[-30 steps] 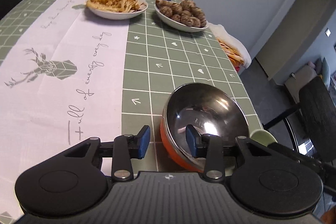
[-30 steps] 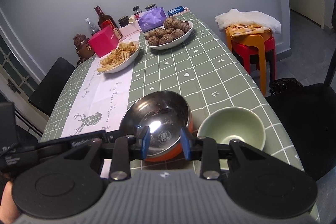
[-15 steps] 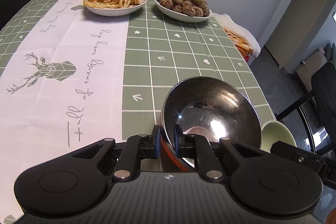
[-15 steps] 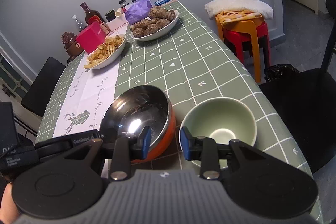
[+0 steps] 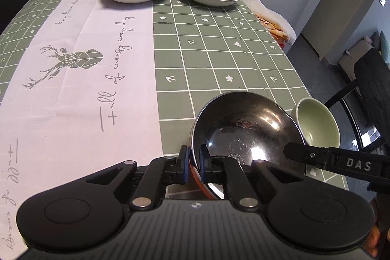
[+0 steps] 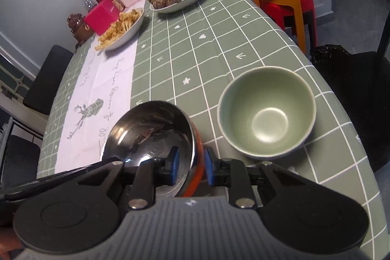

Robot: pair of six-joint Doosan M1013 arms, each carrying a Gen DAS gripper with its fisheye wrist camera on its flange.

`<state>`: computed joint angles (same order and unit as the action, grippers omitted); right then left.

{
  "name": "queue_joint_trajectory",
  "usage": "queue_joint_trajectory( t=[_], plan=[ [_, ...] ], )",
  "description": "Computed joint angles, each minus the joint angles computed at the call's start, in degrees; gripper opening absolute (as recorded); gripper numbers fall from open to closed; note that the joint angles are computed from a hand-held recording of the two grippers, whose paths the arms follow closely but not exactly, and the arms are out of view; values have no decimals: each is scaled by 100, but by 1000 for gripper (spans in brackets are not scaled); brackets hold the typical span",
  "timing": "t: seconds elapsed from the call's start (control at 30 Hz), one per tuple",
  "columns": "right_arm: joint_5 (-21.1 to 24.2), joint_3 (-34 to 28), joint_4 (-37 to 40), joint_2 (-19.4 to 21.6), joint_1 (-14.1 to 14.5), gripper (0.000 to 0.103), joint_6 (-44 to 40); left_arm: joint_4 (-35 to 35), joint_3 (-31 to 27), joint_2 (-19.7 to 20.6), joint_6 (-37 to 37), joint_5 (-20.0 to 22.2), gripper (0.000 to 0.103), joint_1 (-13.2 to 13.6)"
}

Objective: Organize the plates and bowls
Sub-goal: 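Lift the orange bowl with both tools and carry it toward the blue bowl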

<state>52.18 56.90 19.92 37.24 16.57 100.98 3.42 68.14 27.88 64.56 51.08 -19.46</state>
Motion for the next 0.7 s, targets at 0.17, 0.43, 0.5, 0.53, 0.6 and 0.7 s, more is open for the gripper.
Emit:
queue_joint_trajectory(
  t=[0.17,0.43,0.5,0.53,0.6,0.7],
  plan=[
    [59,9,-38,6,13,10,9,-28,77,-51,-13,-96,9,10],
    [129,-4,-75,-51,3,6,49,413,135,-193,-52,-230,9,-118],
    [110,12,26,-105,-15,6,30,455,134,-241,-98,-182,9,-137],
    [101,30,43,-144,-16,6,14,464,130,-269,-114,-130,9,-149],
    [55,90,37,-250,-5,7,-99,512,170,-356,-133,-100,9,-177],
    [-93,237,125,-449,2,8,-359,623,239,-504,-124,-71,9,-224]
  ],
)
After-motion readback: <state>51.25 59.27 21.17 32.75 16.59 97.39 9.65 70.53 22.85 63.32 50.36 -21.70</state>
